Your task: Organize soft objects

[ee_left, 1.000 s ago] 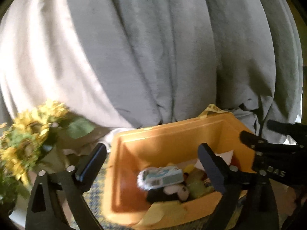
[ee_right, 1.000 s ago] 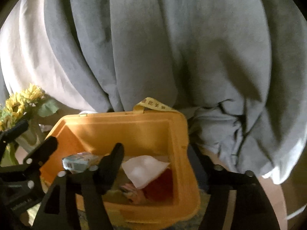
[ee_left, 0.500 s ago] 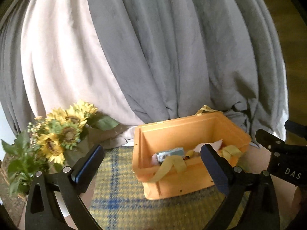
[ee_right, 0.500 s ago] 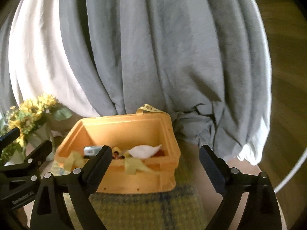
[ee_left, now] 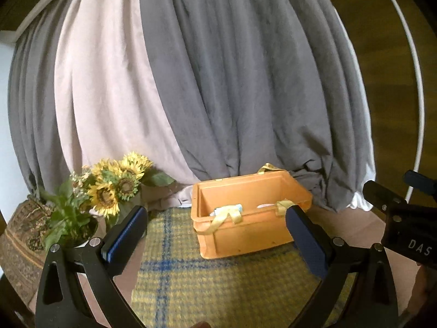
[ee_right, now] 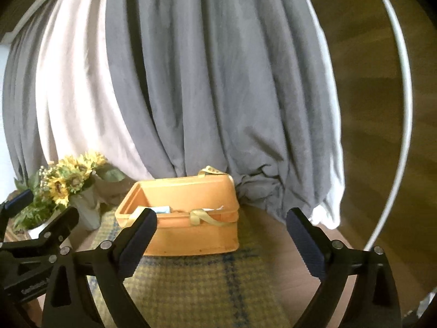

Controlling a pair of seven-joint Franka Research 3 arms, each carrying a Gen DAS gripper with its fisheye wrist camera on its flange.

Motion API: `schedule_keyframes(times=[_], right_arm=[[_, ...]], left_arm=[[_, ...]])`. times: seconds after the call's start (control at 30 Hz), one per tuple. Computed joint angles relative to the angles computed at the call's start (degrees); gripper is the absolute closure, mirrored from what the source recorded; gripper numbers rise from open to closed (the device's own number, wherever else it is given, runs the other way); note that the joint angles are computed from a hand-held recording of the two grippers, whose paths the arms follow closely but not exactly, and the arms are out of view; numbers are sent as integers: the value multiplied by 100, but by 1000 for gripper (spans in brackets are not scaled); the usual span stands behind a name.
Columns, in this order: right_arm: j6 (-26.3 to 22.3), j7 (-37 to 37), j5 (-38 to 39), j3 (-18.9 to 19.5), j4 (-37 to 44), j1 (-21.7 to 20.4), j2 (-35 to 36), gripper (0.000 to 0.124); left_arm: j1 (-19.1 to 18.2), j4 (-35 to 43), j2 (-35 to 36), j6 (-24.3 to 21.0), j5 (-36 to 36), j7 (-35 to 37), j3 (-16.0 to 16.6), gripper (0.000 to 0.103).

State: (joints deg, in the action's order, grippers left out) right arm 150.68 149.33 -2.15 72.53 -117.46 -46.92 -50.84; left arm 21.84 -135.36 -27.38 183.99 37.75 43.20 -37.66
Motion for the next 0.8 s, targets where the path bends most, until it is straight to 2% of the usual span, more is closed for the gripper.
schedule_keyframes(times=[0.13,0.37,0.63,0.8], right_arm=[[-147,56,-56,-397,-378,726,-163,27],[-537,334,-360,-944,-937,1996,-275,26],[-1191,771,-742,-1371,-1285,3172,-553,26],[-1473,1102,-1000,-1549,-1397,3670,-651,26]], left_arm=[[-855,-579,-591,-145,-166,47,611,0],[-1907,-1461,-1703,-617,-454,128,1192,0],[-2887,-2059,-2733,-1289,-685,286,1490,0],[-3249,-2220,-3164,-1618,-790,311,1520,0]])
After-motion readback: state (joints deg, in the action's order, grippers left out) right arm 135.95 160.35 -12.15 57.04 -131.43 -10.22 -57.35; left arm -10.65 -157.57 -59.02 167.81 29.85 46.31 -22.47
